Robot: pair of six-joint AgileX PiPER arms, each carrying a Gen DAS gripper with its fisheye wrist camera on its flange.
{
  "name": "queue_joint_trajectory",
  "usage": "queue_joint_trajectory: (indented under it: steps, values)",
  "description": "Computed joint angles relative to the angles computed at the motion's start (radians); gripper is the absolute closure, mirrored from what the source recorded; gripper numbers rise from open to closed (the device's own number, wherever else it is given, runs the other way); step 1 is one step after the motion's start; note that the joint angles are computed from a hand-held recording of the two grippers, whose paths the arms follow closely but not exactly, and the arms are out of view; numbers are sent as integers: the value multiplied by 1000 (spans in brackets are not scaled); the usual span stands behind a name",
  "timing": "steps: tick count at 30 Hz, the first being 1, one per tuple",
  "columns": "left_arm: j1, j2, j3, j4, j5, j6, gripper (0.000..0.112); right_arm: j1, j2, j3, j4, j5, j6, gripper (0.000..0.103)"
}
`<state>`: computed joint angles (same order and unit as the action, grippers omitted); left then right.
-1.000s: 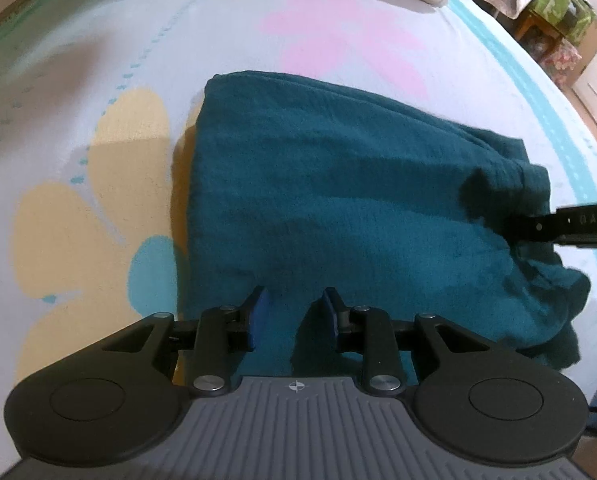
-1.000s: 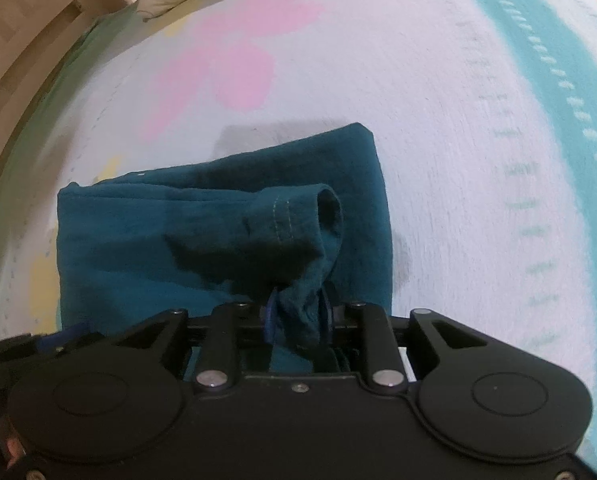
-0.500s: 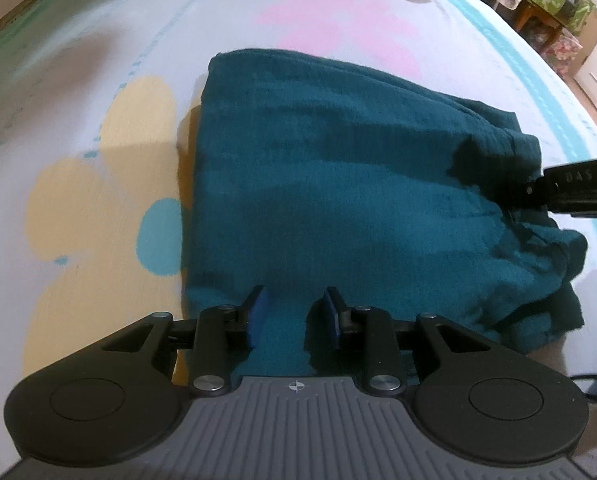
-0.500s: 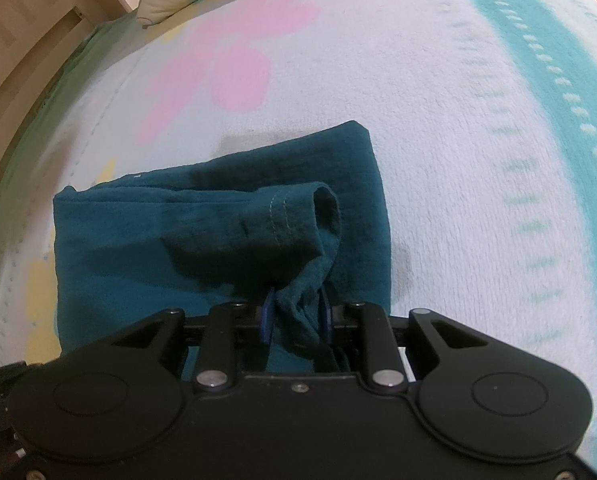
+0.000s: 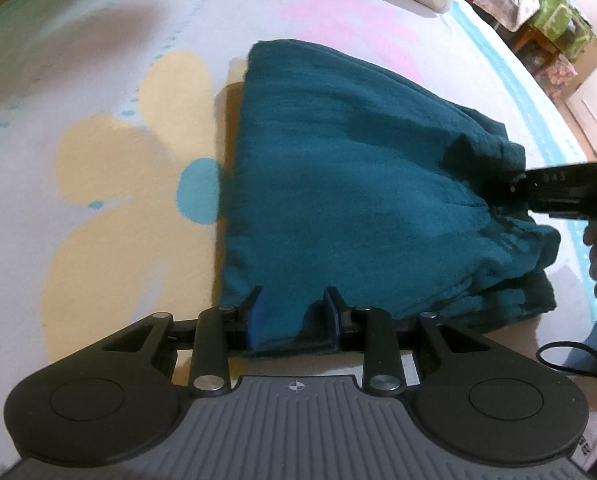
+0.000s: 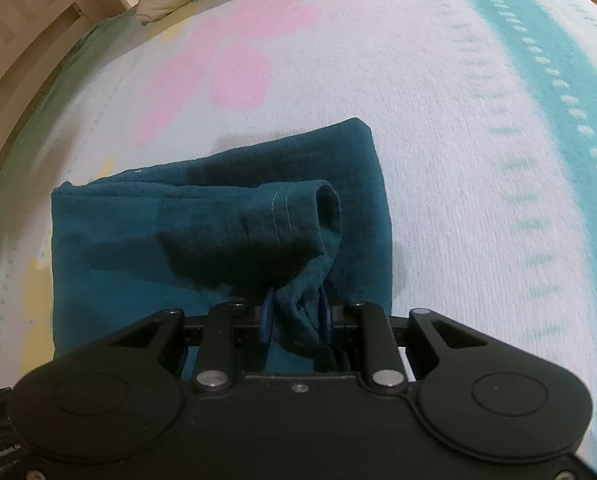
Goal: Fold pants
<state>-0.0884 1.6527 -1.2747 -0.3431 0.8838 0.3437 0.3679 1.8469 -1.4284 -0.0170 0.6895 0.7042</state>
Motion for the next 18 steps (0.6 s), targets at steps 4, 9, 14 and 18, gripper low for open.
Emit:
queue_joint_trajectory:
  steps: [4,9,14,18]
  values:
    - [12,17,-19,18,11,-15,82,-20,-5,-22,67,44,-63,64]
    - [-9,44,-43,53,0,-42,82,-50,-38,-26,165,136,-158,56]
    - [-3,49,-45,48,-1,-32,82,-60,-69,-12,215,216,-213,48]
    - [0,49,-59,60,9,-40,82,-45,-55,-25,230,267,-258,47]
